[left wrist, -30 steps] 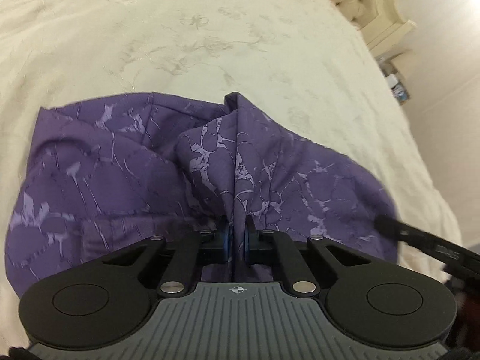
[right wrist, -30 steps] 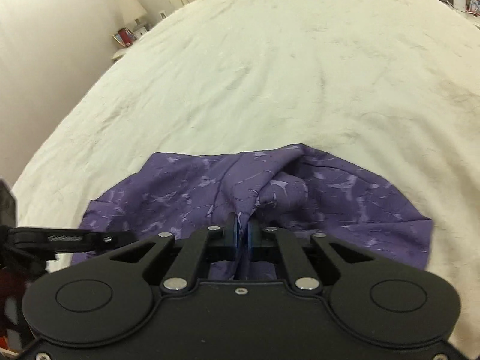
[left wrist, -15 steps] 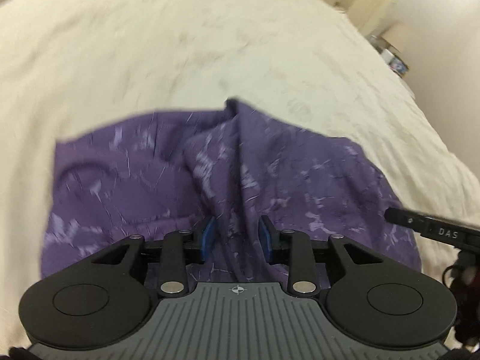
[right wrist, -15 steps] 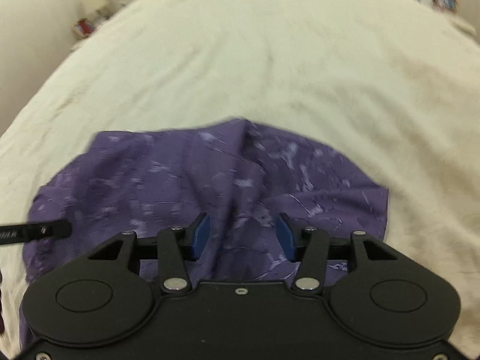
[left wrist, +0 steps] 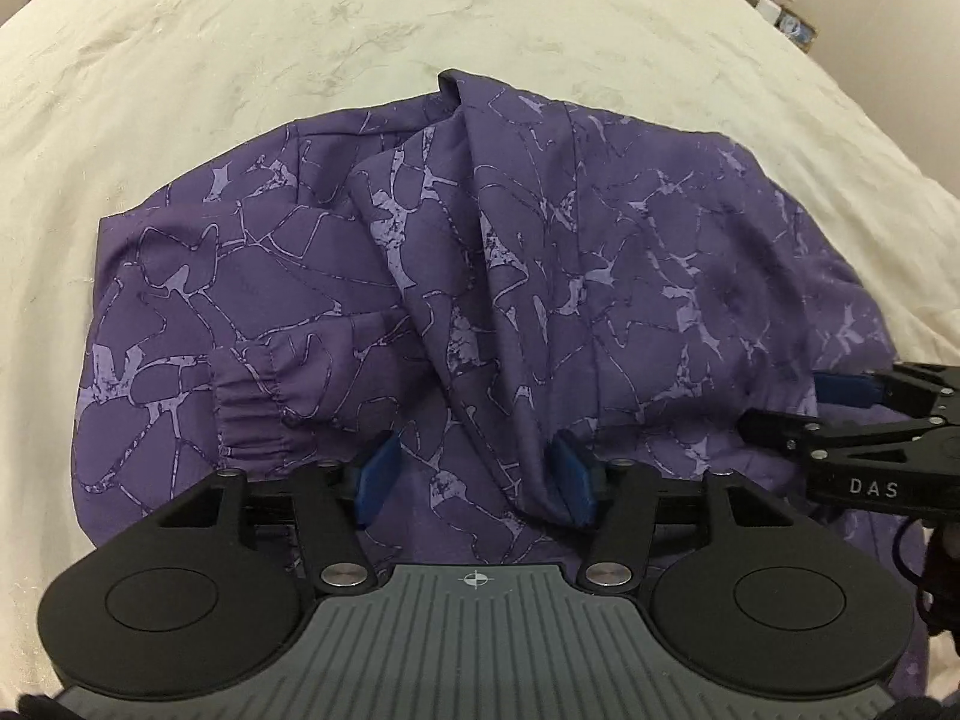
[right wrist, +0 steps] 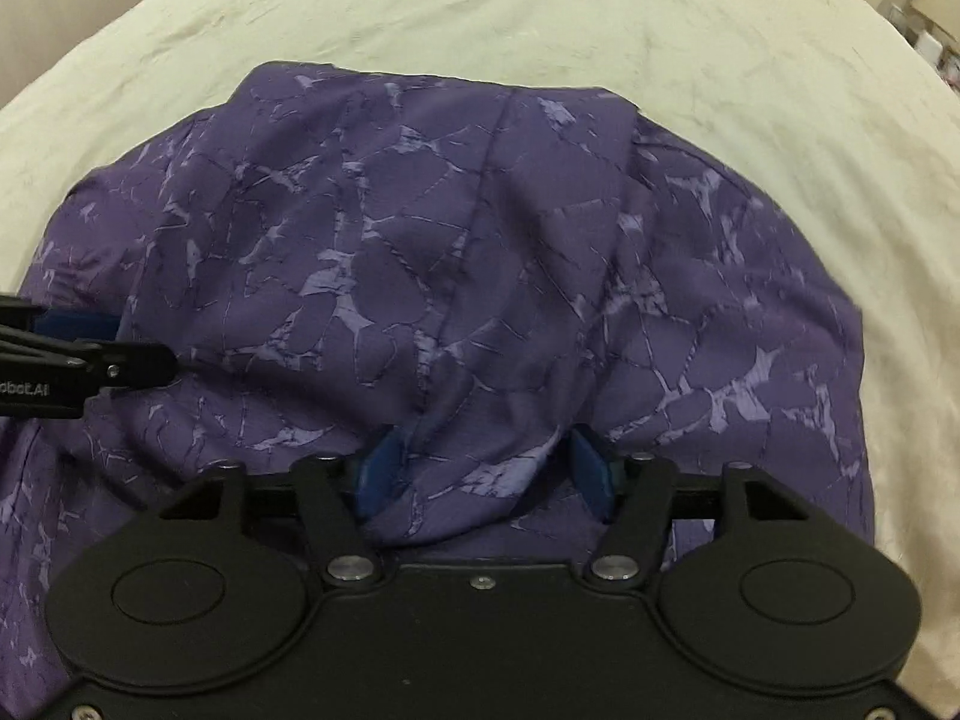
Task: Fold large clothes
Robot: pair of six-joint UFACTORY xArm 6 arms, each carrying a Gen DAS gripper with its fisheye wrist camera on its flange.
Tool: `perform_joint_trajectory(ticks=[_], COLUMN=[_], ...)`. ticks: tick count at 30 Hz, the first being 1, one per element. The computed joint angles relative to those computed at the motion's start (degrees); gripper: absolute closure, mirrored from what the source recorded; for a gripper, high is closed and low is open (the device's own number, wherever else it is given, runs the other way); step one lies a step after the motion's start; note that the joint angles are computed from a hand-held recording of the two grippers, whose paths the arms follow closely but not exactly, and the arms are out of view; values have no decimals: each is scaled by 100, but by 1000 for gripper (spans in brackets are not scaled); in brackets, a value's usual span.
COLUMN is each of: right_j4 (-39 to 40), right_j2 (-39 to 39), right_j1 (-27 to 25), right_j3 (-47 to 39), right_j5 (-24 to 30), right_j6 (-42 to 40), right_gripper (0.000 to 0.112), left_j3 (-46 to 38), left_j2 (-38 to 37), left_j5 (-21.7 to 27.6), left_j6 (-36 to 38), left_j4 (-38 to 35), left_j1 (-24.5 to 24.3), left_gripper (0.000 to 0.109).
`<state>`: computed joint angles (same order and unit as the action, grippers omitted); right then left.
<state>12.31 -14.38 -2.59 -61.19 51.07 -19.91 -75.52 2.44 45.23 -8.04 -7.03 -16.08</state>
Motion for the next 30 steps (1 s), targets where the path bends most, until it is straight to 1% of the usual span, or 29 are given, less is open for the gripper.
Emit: perform_joint_trajectory(ticks=[2,4,5,6,7,8,9,10,11,12,13,15,18,23,26,30], right_j4=[42,41,41,53,78,71,67,41,29,4,-47,-170,-345,-755,-993,-1275], right_j2=[65,115,138,173,189,119,83,59,-7,-116,-187,-334,-543,-875,-1136,-1434], right_j1=[-37,-69,-86,-114,-140,-119,-132,-152,-193,-191,-179,-126,-65,136,334,622], right_j3=[-101,-209,-256,-327,-383,-365,-396,-442,-450,-391,-373,-306,-248,-184,-61,72], right_j5=[92,210,262,347,438,519,634,757,866,929,997,1109,1324,1767,1963,2202], right_j6=[23,47,74,122,190,311,420,527,584,663,757,960,1237,1659,1834,2041], right_gripper=[46,43,39,35,33,28,22,20,19,19,17,13,12,10,10,10], left_j3=[-62,-98,-78,-34,-10,10,116,124,125,147,196,366,511,833,1080,1430], left_j2=[10,-3,-52,-131,-179,-246,-376,-435,-487,-549,-616,-829,-1096,-1539,-1849,-2261], left_j5=[63,144,172,194,219,255,248,291,375,443,444,449,584,793,936,1101], left_j6=[-36,-118,-180,-231,-276,-355,-367,-421,-443,-460,-521,-620,-792,-961,-954,-771], left_j4=[21,7,-24,-51,-49,12,37,87,118,162,249,417,590,619,595,338], left_j1=[5,23,29,35,45,38,60,47,45,43,21,5,-17,13,32,128], left_gripper=[52,50,48,41,37,31,28,27,21,11,6,6,6,6,6,6])
